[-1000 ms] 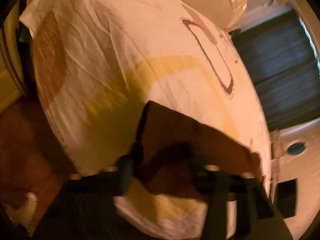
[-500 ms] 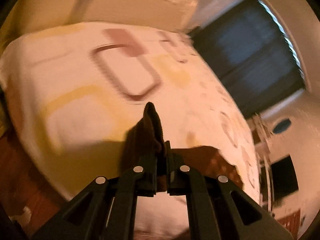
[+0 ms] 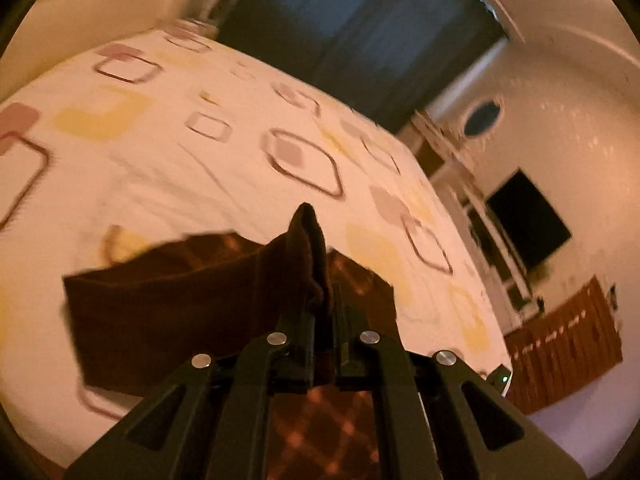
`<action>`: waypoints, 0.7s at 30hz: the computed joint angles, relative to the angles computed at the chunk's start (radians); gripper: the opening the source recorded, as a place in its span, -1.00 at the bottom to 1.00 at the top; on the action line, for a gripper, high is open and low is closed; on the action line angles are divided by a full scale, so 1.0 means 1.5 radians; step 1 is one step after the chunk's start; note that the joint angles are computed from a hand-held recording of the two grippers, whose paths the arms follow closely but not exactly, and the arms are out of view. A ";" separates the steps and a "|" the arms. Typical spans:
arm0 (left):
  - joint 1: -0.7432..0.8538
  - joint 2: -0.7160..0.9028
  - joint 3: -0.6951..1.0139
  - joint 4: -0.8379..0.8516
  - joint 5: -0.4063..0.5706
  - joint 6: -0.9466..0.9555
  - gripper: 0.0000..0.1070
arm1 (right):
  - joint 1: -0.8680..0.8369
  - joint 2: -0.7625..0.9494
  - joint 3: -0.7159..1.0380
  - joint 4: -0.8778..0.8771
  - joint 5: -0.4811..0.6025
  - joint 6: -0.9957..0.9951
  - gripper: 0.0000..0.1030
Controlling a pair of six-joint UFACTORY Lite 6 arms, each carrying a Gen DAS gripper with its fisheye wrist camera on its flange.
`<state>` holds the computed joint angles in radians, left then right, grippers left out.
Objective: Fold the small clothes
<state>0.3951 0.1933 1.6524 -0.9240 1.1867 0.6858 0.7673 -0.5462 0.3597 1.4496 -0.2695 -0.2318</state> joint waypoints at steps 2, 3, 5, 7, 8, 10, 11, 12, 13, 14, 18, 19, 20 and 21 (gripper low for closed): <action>-0.081 0.000 -0.024 0.018 -0.055 -0.025 -0.89 | -0.002 -0.002 -0.003 -0.015 0.007 0.011 0.16; -0.128 -0.002 -0.046 0.024 -0.080 -0.043 -0.89 | -0.005 -0.001 -0.004 -0.032 0.013 0.022 0.16; -0.191 -0.021 -0.088 0.038 -0.118 -0.068 -0.89 | -0.008 0.000 -0.009 -0.059 0.021 0.043 0.16; -0.263 -0.033 -0.129 0.056 -0.177 -0.085 -0.89 | -0.016 -0.011 -0.023 -0.110 0.031 0.095 0.18; -0.291 -0.030 -0.138 0.066 -0.198 -0.095 -0.89 | -0.021 -0.012 -0.030 -0.153 0.039 0.138 0.18; -0.358 -0.013 -0.154 0.089 -0.245 -0.125 -0.89 | -0.030 -0.013 -0.040 -0.228 0.048 0.212 0.18; -0.386 -0.002 -0.156 0.102 -0.264 -0.143 -0.89 | -0.033 -0.015 -0.047 -0.269 0.052 0.253 0.18; -0.416 0.008 -0.153 0.117 -0.281 -0.169 -0.89 | -0.038 -0.018 -0.052 -0.304 0.055 0.286 0.18; -0.436 0.017 -0.155 0.124 -0.294 -0.180 -0.89 | -0.042 -0.019 -0.056 -0.342 0.058 0.323 0.19; -0.461 0.035 -0.151 0.140 -0.311 -0.198 -0.89 | -0.047 -0.023 -0.061 -0.384 0.061 0.363 0.20; -0.524 0.097 -0.114 0.186 -0.348 -0.257 -0.89 | -0.060 -0.033 -0.069 -0.479 0.069 0.443 0.25; -0.539 0.112 -0.103 0.197 -0.354 -0.272 -0.89 | -0.062 -0.034 -0.071 -0.507 0.070 0.468 0.25; -0.548 0.122 -0.095 0.206 -0.359 -0.281 -0.89 | -0.064 -0.035 -0.073 -0.527 0.070 0.486 0.25; -0.563 0.136 -0.084 0.229 -0.369 -0.299 -0.89 | -0.065 -0.036 -0.074 -0.546 0.070 0.503 0.26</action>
<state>-0.4488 0.3970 1.5260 -0.5803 0.6334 0.2377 0.6691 -0.5998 0.2481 0.6309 -0.1651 0.5227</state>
